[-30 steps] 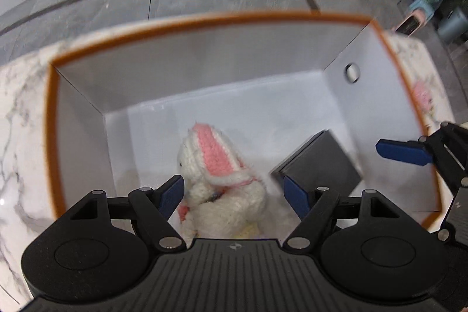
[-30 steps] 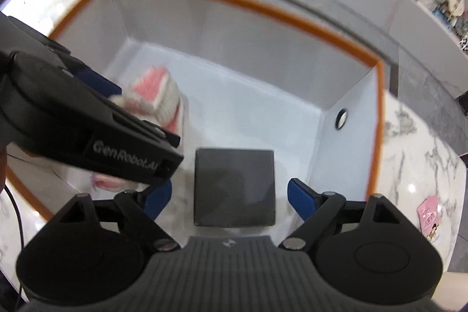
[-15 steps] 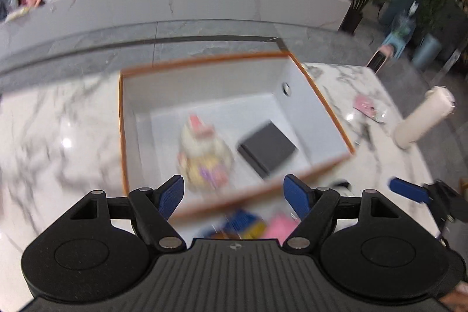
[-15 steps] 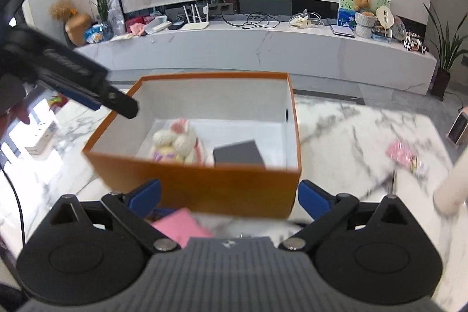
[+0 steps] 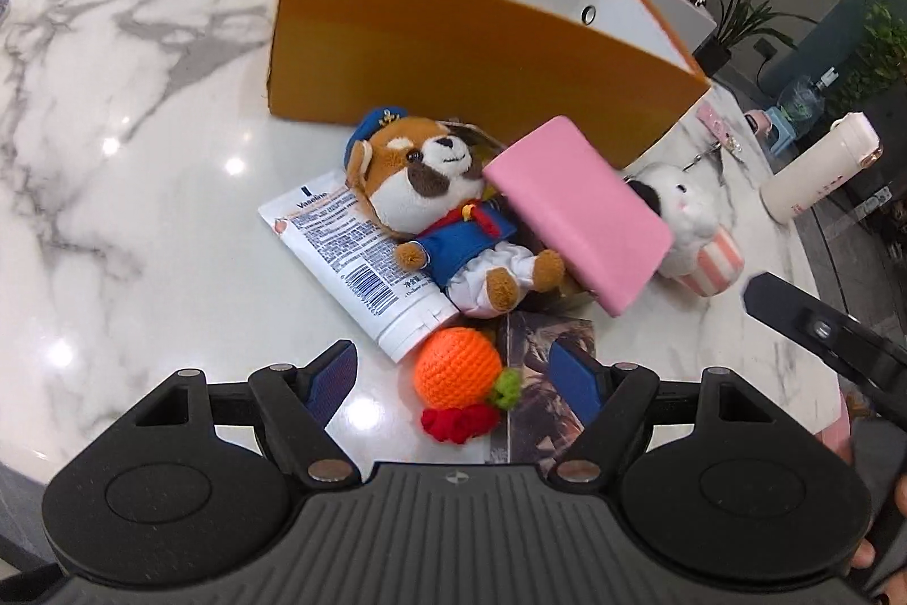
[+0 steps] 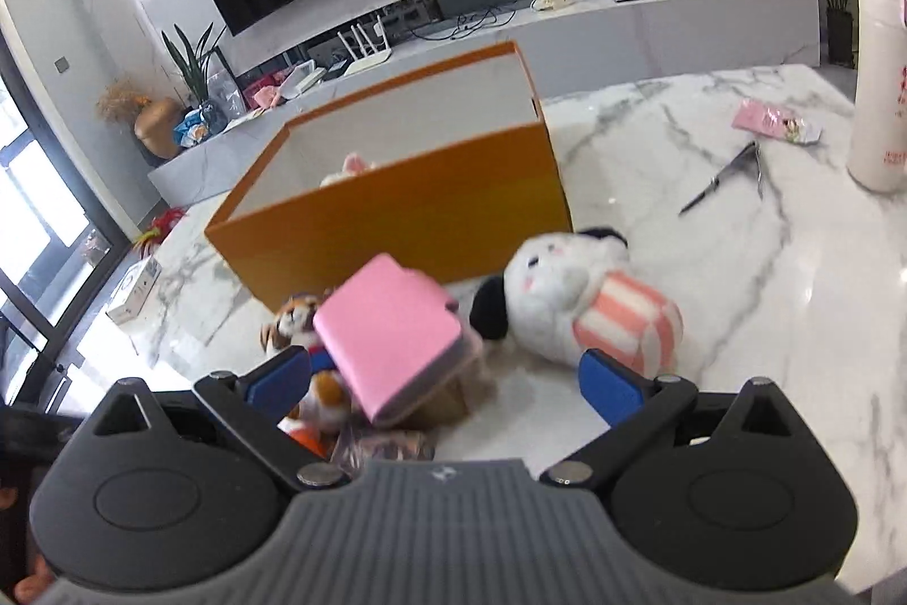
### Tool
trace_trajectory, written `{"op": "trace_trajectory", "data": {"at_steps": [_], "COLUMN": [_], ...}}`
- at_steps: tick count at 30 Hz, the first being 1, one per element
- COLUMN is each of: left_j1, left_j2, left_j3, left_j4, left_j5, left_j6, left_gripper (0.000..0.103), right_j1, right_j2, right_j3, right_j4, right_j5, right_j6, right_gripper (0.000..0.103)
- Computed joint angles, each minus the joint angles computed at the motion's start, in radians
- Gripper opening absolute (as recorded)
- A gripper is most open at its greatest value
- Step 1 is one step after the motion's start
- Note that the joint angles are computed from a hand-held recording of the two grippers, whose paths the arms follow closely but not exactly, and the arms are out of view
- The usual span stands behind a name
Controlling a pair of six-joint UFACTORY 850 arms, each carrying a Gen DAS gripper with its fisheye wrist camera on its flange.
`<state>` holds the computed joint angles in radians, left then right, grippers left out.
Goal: Organize objects
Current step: 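Withdraw both tools from the box back toward the remaining toys, then grasp the orange crocheted ball with the left tool while the right tool grasps the comic card box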
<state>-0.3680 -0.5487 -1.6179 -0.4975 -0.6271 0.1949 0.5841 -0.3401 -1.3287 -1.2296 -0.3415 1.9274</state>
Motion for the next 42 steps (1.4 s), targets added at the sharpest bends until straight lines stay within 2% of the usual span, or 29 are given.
{"op": "trace_trajectory", "data": {"at_steps": [3,5,12,17,22,25,29,33,39,42], "left_j1": [-0.001,0.002,0.024,0.046,0.049,0.048,0.046,0.037,0.007,0.004], "left_j2": [-0.013,-0.019,-0.036,-0.053,-0.043,-0.037,-0.029,-0.01,0.021,0.035], "left_j3": [-0.004,-0.007,0.009,0.016,0.051,0.052,0.047,0.053,0.081,0.1], "left_j4": [-0.016,-0.032,-0.19,-0.298,-0.339,-0.282,-0.184,-0.045,0.273,0.288], "left_j5": [0.008,-0.019,-0.05,-0.1,-0.035,-0.025,-0.037,-0.016,0.053,0.068], "left_j6": [-0.009,0.003,0.007,-0.008,-0.003,-0.056,-0.086,-0.156,-0.382,-0.412], "left_gripper": [0.088,0.088,0.085,0.08,0.07,0.059,0.05,0.054,0.051,0.051], "right_j1": [-0.002,-0.005,-0.007,-0.002,0.003,0.002,0.003,0.002,0.009,0.036], "right_j2": [0.0,0.002,-0.023,-0.057,-0.071,-0.076,-0.078,-0.081,-0.119,-0.177], "right_j3": [0.003,0.008,-0.027,-0.074,-0.091,-0.098,-0.1,-0.105,-0.146,-0.209], "right_j4": [-0.068,-0.053,0.099,0.337,0.385,0.415,0.436,0.457,0.56,0.593], "right_j5": [0.0,0.008,0.003,-0.019,-0.024,-0.033,-0.044,-0.049,-0.085,-0.135], "right_j6": [0.061,0.062,-0.103,-0.375,-0.455,-0.484,-0.506,-0.525,-0.614,-0.664], "right_gripper": [0.102,0.102,0.102,0.102,0.102,0.102,0.102,0.102,0.102,0.102]}}
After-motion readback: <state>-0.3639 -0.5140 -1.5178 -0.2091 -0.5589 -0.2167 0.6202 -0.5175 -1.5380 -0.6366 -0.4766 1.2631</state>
